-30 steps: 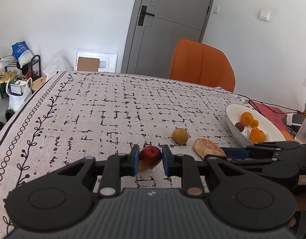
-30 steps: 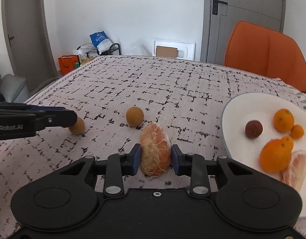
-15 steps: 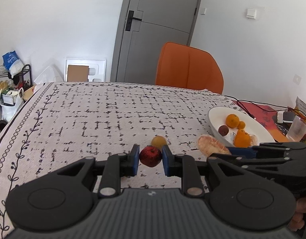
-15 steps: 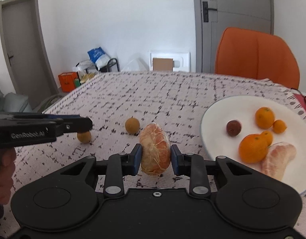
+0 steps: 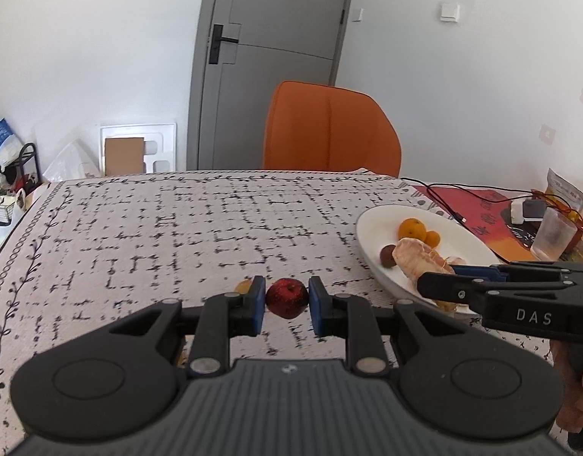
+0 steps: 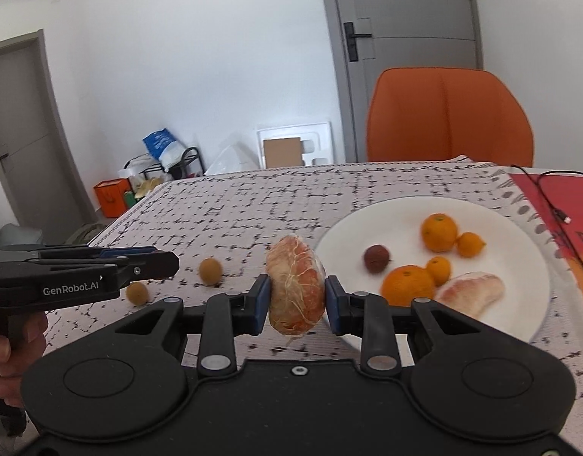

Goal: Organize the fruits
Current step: 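Carry the pomelo segment and the red fruit over the white plate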

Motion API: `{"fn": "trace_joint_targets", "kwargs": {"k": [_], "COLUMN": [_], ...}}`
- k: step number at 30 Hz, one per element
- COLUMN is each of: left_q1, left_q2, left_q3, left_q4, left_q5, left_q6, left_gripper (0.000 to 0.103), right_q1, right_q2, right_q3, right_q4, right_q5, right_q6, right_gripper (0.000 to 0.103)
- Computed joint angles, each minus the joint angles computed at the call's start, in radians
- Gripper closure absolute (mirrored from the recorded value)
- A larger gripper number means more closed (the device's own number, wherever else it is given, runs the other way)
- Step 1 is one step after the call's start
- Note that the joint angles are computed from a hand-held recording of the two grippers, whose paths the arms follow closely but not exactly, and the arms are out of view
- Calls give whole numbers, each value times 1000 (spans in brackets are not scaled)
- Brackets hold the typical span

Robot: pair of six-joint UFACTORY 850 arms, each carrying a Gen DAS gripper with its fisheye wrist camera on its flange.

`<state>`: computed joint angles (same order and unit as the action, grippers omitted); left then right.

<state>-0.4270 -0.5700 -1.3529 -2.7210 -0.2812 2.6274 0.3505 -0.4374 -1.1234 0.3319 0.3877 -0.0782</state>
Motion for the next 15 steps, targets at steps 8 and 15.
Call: {"fn": "trace_joint_targets", "kwargs": {"k": [8,15], "left_q1": [-30,-51], "left_q2": [-23,-51], "left_q3": [-46,-90], "left_q4": [12,45], "left_q5": [16,33], "left_q6": [12,-7], "left_gripper": [80,80], "right_q1": [-24,-56], "right_q2": [34,50], "right_q3": [54,87], "right_q4": [37,74], "right_q5": [43,66], "right_q6": [-3,-2], "right_gripper": [74,74]}}
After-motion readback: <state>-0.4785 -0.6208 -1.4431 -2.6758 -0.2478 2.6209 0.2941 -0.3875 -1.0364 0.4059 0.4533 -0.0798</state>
